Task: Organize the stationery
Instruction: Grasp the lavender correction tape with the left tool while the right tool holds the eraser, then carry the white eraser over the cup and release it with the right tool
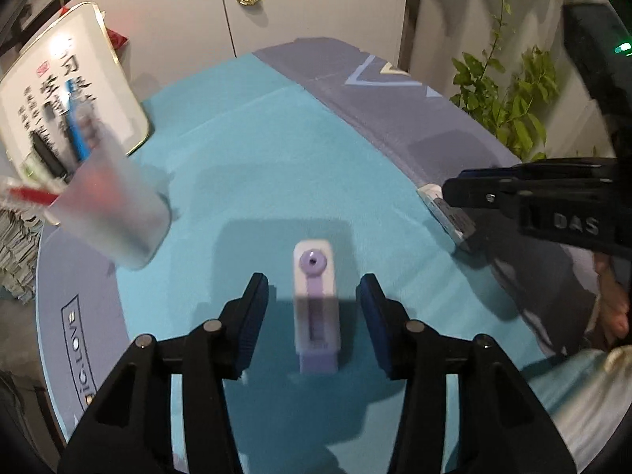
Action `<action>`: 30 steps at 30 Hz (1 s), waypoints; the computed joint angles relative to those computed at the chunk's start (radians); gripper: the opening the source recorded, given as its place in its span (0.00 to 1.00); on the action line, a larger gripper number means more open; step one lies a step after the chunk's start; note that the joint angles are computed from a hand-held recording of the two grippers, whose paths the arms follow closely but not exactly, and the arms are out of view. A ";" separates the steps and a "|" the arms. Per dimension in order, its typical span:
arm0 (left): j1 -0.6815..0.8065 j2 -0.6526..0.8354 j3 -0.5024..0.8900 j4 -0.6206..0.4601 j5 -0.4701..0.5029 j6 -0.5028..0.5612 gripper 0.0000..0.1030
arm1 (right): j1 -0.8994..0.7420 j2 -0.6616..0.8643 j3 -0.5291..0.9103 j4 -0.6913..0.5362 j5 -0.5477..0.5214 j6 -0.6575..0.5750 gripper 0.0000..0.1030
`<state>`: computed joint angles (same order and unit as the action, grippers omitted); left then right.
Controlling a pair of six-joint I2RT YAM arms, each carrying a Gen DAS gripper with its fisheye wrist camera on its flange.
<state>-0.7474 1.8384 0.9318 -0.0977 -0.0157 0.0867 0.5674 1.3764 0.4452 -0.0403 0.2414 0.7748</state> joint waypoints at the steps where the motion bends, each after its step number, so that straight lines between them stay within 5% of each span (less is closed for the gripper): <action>1: -0.001 0.019 0.019 -0.009 0.001 -0.005 0.45 | 0.003 0.002 0.008 -0.015 0.011 0.001 0.28; 6: 0.001 0.069 0.079 -0.043 0.000 -0.025 0.43 | 0.014 0.022 0.035 -0.035 0.021 -0.019 0.34; 11: 0.003 0.106 0.129 -0.072 0.007 -0.032 0.22 | 0.004 0.147 0.117 -0.057 -0.019 -0.045 0.34; 14: 0.001 0.112 0.136 -0.069 0.003 -0.029 0.23 | 0.003 0.175 0.132 -0.047 -0.006 -0.052 0.30; 16: 0.000 0.106 0.130 -0.062 0.001 -0.031 0.23 | -0.015 0.165 0.118 -0.030 -0.018 -0.045 0.17; 30: 0.037 -0.136 -0.052 0.046 0.027 -0.033 0.23 | 0.051 -0.049 0.047 -0.038 0.056 0.029 0.17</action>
